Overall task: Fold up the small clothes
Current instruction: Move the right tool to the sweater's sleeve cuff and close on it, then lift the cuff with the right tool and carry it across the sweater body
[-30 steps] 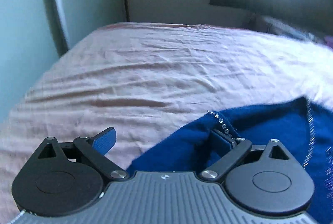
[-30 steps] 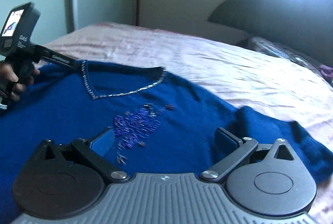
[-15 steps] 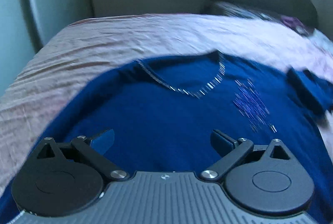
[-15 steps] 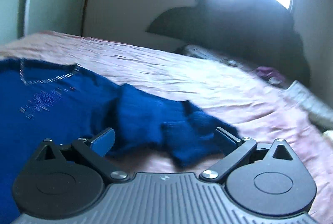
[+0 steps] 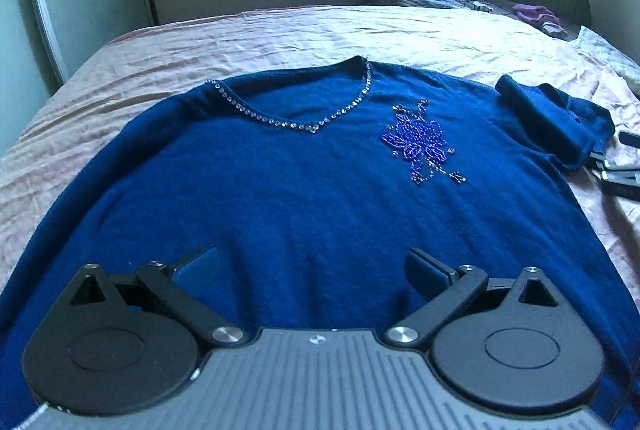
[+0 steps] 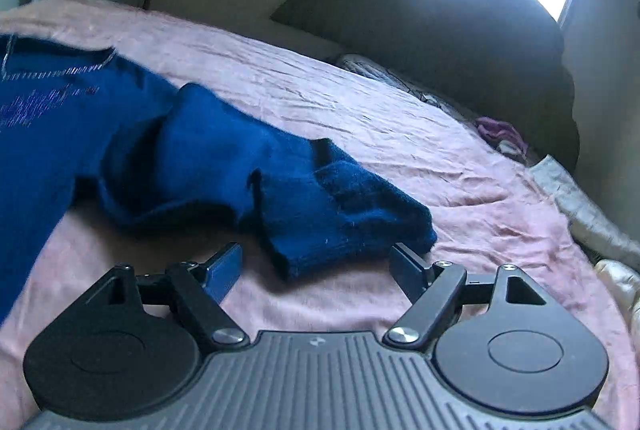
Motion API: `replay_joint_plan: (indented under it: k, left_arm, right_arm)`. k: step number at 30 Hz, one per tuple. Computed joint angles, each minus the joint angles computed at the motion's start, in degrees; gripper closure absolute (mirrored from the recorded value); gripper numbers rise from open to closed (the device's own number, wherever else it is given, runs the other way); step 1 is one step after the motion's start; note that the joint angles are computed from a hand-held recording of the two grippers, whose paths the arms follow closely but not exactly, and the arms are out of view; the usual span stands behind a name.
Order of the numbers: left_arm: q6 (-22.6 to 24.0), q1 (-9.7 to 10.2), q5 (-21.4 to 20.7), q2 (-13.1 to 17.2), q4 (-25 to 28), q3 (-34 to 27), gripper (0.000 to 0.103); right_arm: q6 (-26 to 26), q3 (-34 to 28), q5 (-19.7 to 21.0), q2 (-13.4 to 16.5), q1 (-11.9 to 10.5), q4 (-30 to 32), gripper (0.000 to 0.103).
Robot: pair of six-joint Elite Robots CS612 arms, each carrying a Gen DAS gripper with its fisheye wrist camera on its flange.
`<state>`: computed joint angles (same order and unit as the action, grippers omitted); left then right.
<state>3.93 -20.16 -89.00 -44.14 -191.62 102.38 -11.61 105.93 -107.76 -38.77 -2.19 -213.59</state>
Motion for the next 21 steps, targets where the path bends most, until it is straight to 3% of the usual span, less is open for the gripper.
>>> replay_joint_plan:
  k: [2,5,8,11,16,21]
  left_arm:
    - [0.25,-0.03,-0.39,-0.17,-0.09,0.30,0.002]
    - [0.17,-0.17,-0.20,-0.43,-0.44,0.89,0.002]
    - [0.23,-0.31,0.71,-0.34,-0.22,0.88,0.002]
    - [0.24,-0.28,1.04,-0.23,0.42,0.65,0.002]
    - [0.02,-0.18,1.35,-0.01,0.07,0.48,0.002]
    - [0.12,0.16,1.60,0.08,-0.13,0.30,0.002]
  right_arm:
    - [0.82,-0.49,1.22,0.23,-0.38,-0.01,0.057]
    - [2.09,-0.30,3.75,-0.32,-0.96,1.44,0.073]
    - [3.50,0.27,3.62,-0.43,-1.11,0.28,0.089]
    - [9.71,1.75,7.06,-1.04,-2.32,-2.48,0.092]
    - [28.34,4.16,21.33,-2.49,-6.97,-5.02,0.093]
    - [46.24,4.00,37.33,-1.14,-11.03,-11.74,0.093]
